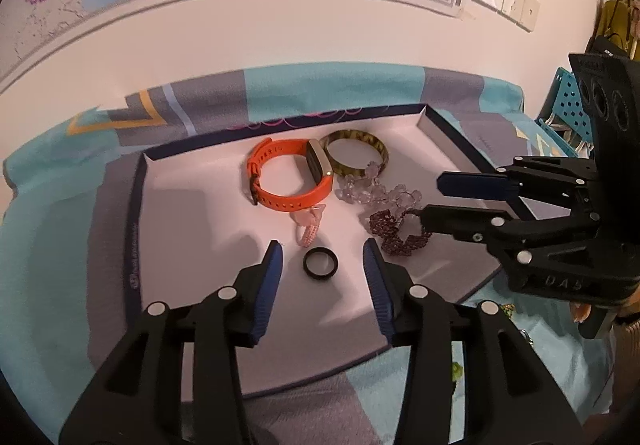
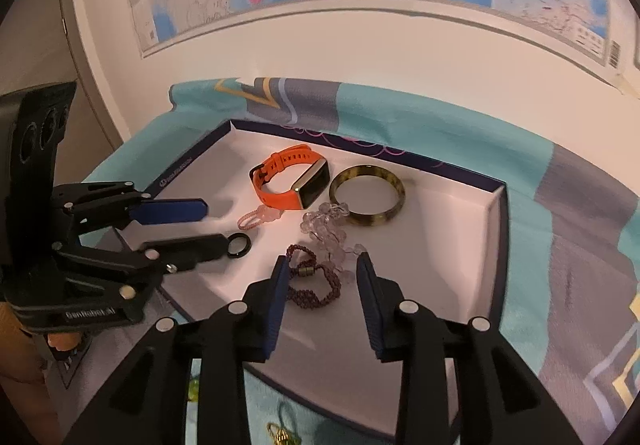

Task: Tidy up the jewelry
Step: 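Open both tools to drop the ring and necklace into the tray, then withdraw both tools from the tray back over the remaining jewelry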

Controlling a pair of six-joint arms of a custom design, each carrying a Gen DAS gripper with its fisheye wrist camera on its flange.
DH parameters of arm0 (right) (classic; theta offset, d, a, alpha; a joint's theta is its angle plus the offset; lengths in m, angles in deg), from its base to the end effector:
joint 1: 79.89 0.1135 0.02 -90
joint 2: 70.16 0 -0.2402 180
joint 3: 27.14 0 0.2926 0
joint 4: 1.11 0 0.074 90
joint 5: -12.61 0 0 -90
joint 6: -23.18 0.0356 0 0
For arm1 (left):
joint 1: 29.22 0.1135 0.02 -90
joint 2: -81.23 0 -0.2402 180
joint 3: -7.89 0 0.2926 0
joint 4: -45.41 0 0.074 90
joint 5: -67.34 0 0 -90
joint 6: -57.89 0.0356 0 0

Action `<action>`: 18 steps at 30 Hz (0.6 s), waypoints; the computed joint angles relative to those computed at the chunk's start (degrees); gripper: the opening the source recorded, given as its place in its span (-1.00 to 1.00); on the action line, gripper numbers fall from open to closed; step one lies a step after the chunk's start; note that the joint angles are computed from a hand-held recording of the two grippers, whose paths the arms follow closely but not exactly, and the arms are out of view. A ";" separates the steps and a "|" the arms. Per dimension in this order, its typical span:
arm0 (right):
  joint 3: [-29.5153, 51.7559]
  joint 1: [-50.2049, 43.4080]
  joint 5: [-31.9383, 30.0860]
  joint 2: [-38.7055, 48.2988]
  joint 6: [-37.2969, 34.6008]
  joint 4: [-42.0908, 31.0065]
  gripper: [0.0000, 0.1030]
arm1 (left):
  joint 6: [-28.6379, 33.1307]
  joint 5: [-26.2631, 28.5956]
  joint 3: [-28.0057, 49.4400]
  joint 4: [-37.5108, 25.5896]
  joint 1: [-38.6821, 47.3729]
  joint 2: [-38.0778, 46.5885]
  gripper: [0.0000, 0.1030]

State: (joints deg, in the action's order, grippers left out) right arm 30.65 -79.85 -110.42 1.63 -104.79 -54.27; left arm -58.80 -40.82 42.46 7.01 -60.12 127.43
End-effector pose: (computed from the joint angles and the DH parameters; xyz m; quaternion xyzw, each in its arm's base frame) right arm 0.2691 0.0196 0.1752 -0.3593 0.8702 0.2018 0.2701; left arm 0.1856 -0.0981 0.1452 -0.0198 0.9294 -0.0326 0.3672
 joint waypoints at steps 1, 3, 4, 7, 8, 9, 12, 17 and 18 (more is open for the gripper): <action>0.06 -0.59 -0.51 -0.42 -0.41 -0.74 -0.37 | -0.46 -1.15 -0.36 -1.43 -0.90 -2.03 -0.14; 0.26 -2.79 -2.84 -1.64 -2.06 -3.64 -0.35 | -1.28 -2.74 -1.18 -3.85 -2.57 -6.06 -0.03; 0.35 -3.52 -3.74 -2.01 -2.60 -4.73 -0.34 | -1.82 -3.34 -1.77 -5.54 -3.56 -8.93 0.09; 0.50 -6.74 -6.87 -3.61 -6.17 -9.61 -0.33 | -3.39 -5.80 -3.29 -10.28 -7.10 -16.07 0.17; 0.16 -7.99 -7.58 -4.68 -7.93 -11.44 -0.33 | -4.06 -6.59 -3.73 -12.10 -8.44 -18.21 0.18; -0.08 -9.05 -8.04 -5.42 -9.67 -13.01 -0.32 | -4.76 -7.35 -4.16 -13.68 -9.77 -20.09 0.20; -0.75 -12.17 -9.22 -6.80 -14.20 -17.50 -0.29 | -7.70 -9.97 -5.40 -18.32 -14.06 -24.76 0.23; -3.04 -16.83 -8.90 -8.22 -20.70 -22.89 -0.26 | -12.83 -11.93 -7.55 -24.00 -20.30 -29.91 0.24; -3.68 -17.60 -8.54 -8.64 -21.61 -23.42 -0.26 | -14.08 -12.54 -7.76 -24.80 -21.73 -29.90 0.24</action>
